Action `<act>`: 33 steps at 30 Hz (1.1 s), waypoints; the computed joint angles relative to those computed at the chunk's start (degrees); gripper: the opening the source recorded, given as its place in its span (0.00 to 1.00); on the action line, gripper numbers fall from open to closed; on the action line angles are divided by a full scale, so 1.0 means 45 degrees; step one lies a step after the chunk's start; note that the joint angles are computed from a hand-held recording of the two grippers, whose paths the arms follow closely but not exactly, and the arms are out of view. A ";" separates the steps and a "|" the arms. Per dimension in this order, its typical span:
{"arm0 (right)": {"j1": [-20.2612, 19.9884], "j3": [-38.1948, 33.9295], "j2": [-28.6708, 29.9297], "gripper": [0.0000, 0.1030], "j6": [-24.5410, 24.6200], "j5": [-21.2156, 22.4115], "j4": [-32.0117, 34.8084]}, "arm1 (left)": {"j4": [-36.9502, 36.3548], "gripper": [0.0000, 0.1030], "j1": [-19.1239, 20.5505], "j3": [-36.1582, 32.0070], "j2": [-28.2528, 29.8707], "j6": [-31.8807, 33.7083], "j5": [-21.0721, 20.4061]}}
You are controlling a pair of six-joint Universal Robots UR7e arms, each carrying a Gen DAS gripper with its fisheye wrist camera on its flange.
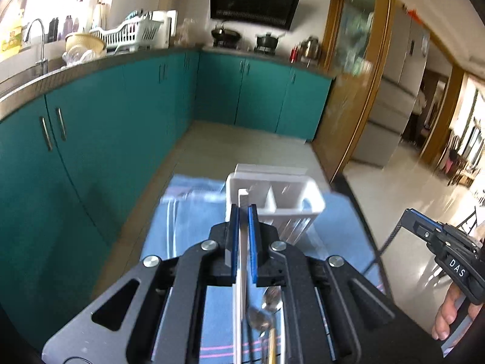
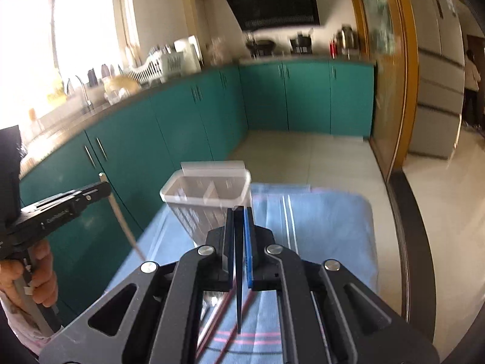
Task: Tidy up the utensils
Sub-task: 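Lift both chopsticks and carry them over the white utensil holder, then open both tools to drop the chopsticks into the holder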
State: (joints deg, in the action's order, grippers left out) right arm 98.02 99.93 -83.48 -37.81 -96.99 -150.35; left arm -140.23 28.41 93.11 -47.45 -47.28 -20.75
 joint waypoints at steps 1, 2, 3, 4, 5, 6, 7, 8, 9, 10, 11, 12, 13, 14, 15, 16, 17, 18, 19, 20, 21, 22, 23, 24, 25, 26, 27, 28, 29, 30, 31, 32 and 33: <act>0.0054 -0.0052 -0.0043 0.07 -0.0048 0.0250 -0.0111 | -0.0253 0.06 -0.0073 -0.0074 0.0019 0.0192 0.0135; 0.0106 -0.0233 -0.0010 0.06 -0.0064 0.0473 -0.0146 | -0.0688 0.06 -0.0149 -0.0183 0.0092 0.0480 0.0351; 0.0184 -0.0374 0.0003 0.06 -0.0070 0.0654 -0.0179 | -0.1315 0.06 -0.0199 -0.0212 0.0140 0.0894 0.0509; 0.0255 -0.0528 0.0048 0.07 -0.0079 0.0795 -0.0203 | -0.2476 0.06 -0.0264 -0.0272 0.0232 0.1673 0.0635; 0.0354 -0.0726 0.0137 0.07 -0.0140 0.0973 -0.0288 | -0.3552 0.06 -0.0257 -0.0543 0.0465 0.2538 0.0648; 0.0453 -0.0916 0.0265 0.06 -0.0239 0.1145 -0.0424 | -0.4435 0.06 -0.0229 -0.0809 0.0626 0.3279 0.0651; 0.0527 -0.1048 0.0385 0.06 -0.0282 0.1229 -0.0554 | -0.4784 0.06 -0.0196 -0.1073 0.0731 0.3616 0.0695; 0.0653 -0.1304 0.0587 0.06 -0.0265 0.1229 -0.0638 | -0.4964 0.06 -0.0125 -0.1500 0.0878 0.3849 0.0818; 0.0780 -0.1611 0.0816 0.06 -0.0179 0.1182 -0.0653 | -0.5328 0.06 -0.0070 -0.1766 0.0991 0.4185 0.0884; 0.0863 -0.1842 0.1001 0.06 -0.0123 0.1145 -0.0701 | -0.5853 0.06 -0.0006 -0.2131 0.1184 0.4710 0.0981; 0.0963 -0.2068 0.1218 0.06 -0.0099 0.1132 -0.0871 | -0.6257 0.06 0.0065 -0.2461 0.1364 0.5139 0.1096; 0.1057 -0.2297 0.1465 0.06 -0.0080 0.1237 -0.1223 | -0.6703 0.06 0.0126 -0.2886 0.1592 0.5614 0.1309; 0.1099 -0.2436 0.1689 0.06 -0.0052 0.1389 -0.1543 | -0.7263 0.06 0.0171 -0.3280 0.1811 0.6156 0.1522; 0.1131 -0.2605 0.1870 0.06 0.0003 0.1570 -0.1803 | -0.7777 0.06 0.0224 -0.3566 0.1958 0.6633 0.1551; 0.1191 -0.2821 0.2092 0.06 0.0101 0.1693 -0.2071 | -0.8423 0.06 0.0290 -0.3852 0.2106 0.7146 0.1555; 0.1251 -0.2995 0.2281 0.06 0.0217 0.1613 -0.2235 | -0.8621 0.06 0.0345 -0.4026 0.2129 0.7203 0.1535; 0.1342 -0.3194 0.2478 0.06 0.0331 0.1506 -0.2414 | -0.8715 0.06 0.0401 -0.4148 0.2121 0.7238 0.1476; 0.1419 -0.3340 0.2637 0.06 0.0283 0.1445 -0.2587 | -0.9023 0.06 0.0449 -0.4306 0.2162 0.7469 0.1444; 0.1491 -0.3421 0.2772 0.06 0.0182 0.1400 -0.2810 | -0.9317 0.06 0.0485 -0.4507 0.2251 0.7787 0.1465; 0.1546 -0.3469 0.2905 0.06 0.0108 0.1322 -0.3043 | -0.9855 0.06 0.0519 -0.4869 0.2451 0.8464 0.1555; 0.1590 -0.3449 0.2996 0.06 0.0062 0.1263 -0.3230 | -1.0090 0.06 0.0540 -0.5092 0.2568 0.8787 0.1574; 0.1604 -0.3482 0.3120 0.06 0.0019 0.1271 -0.3386 | -1.0382 0.06 0.0562 -0.5240 0.2648 0.9095 0.1559; 0.1615 -0.3493 0.3233 0.06 -0.0013 0.1297 -0.3582 | -1.0623 0.06 0.0603 -0.5444 0.2738 0.9391 0.1538; 0.1631 -0.3486 0.3340 0.06 -0.0072 0.1343 -0.3885 | -1.0781 0.06 0.0617 -0.5568 0.2816 0.9617 0.1595; 0.1682 -0.3459 0.3430 0.06 -0.0126 0.1310 -0.4144 | -1.0945 0.06 0.0678 -0.5906 0.2995 0.9999 0.1669; 0.1703 -0.3475 0.3504 0.06 -0.0204 0.1290 -0.4334 | -1.0943 0.06 0.0736 -0.6067 0.3086 1.0151 0.1725; 0.1727 -0.3488 0.3578 0.06 -0.0293 0.1253 -0.4533 | -1.0842 0.06 0.0777 -0.6083 0.3117 1.0098 0.1749; 0.1749 -0.3474 0.3637 0.06 -0.0360 0.1187 -0.4695 | -1.0487 0.06 0.0881 -0.6120 0.3138 0.9833 0.1733; 0.1775 -0.3504 0.3730 0.06 -0.0411 0.1085 -0.4805 | -1.0189 0.06 0.0943 -0.6069 0.3128 0.9549 0.1733; 0.1775 -0.3520 0.3828 0.06 -0.0464 0.0953 -0.4883 | -0.9756 0.06 0.1047 -0.6005 0.3127 0.9138 0.1712; 0.1781 -0.3541 0.3923 0.06 -0.0515 0.0830 -0.4962 | -0.9381 0.06 0.1153 -0.6031 0.3185 0.8838 0.1695; 0.1786 -0.3539 0.4054 0.06 -0.0624 0.0641 -0.5142 | -0.9054 0.06 0.1236 -0.5977 0.3226 0.8548 0.1695; 0.1780 -0.3540 0.4210 0.06 -0.0763 0.0439 -0.5354 | -0.8701 0.06 0.1309 -0.5888 0.3245 0.8229 0.1695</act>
State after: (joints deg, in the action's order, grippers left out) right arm 106.03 84.00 -64.53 -41.24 -95.02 -174.44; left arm -179.39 34.30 66.62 -32.85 -10.24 -13.12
